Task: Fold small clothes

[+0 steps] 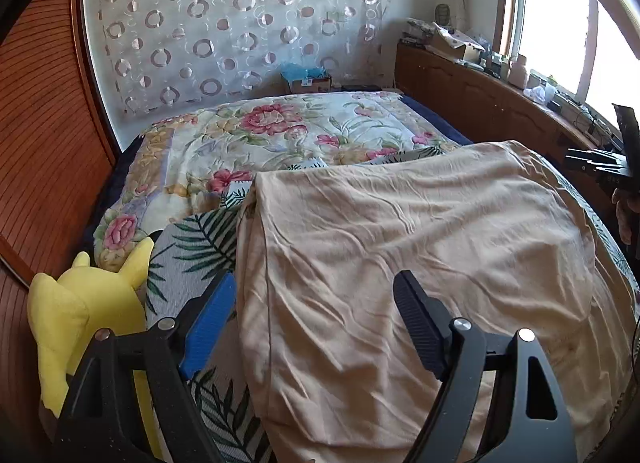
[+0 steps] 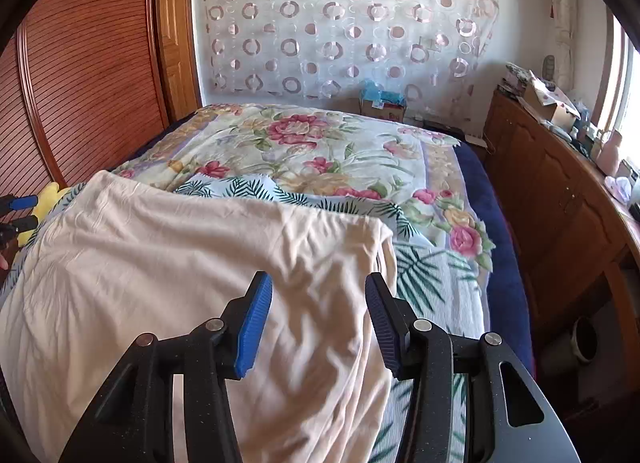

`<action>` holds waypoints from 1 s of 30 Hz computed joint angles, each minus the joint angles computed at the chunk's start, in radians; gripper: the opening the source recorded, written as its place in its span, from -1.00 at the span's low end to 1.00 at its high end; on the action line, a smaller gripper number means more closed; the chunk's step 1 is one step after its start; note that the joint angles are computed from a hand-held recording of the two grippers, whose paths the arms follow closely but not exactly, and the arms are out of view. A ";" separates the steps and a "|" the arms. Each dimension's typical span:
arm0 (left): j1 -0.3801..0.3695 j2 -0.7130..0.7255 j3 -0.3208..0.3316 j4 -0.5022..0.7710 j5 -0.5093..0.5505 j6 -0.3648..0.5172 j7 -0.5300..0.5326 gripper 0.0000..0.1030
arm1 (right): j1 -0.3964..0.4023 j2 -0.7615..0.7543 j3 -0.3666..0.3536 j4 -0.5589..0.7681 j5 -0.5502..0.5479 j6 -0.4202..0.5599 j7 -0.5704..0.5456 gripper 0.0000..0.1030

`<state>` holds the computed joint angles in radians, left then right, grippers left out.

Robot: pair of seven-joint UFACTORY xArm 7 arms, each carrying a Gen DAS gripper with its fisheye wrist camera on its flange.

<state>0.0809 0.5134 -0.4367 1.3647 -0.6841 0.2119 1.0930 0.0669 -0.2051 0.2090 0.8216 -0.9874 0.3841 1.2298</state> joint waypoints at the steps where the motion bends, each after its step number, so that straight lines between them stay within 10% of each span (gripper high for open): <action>1: 0.013 -0.014 -0.011 -0.020 -0.014 0.000 0.005 0.58 | 0.007 -0.018 0.001 -0.017 0.017 0.005 -0.004 -0.02; 15: 0.080 -0.225 -0.074 -0.244 -0.423 -0.015 0.349 0.58 | 0.020 -0.255 0.088 -0.216 0.307 0.017 -0.111 -0.02; 30: -0.007 -0.339 0.095 -0.364 -0.631 0.021 0.482 0.58 | -0.027 -0.242 0.143 -0.232 0.433 0.000 -0.143 -0.02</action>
<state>0.0737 0.1742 -0.3417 1.0005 -1.3150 0.2333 1.5755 0.0397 -0.4470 0.3518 0.5891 -0.5542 0.3838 1.0872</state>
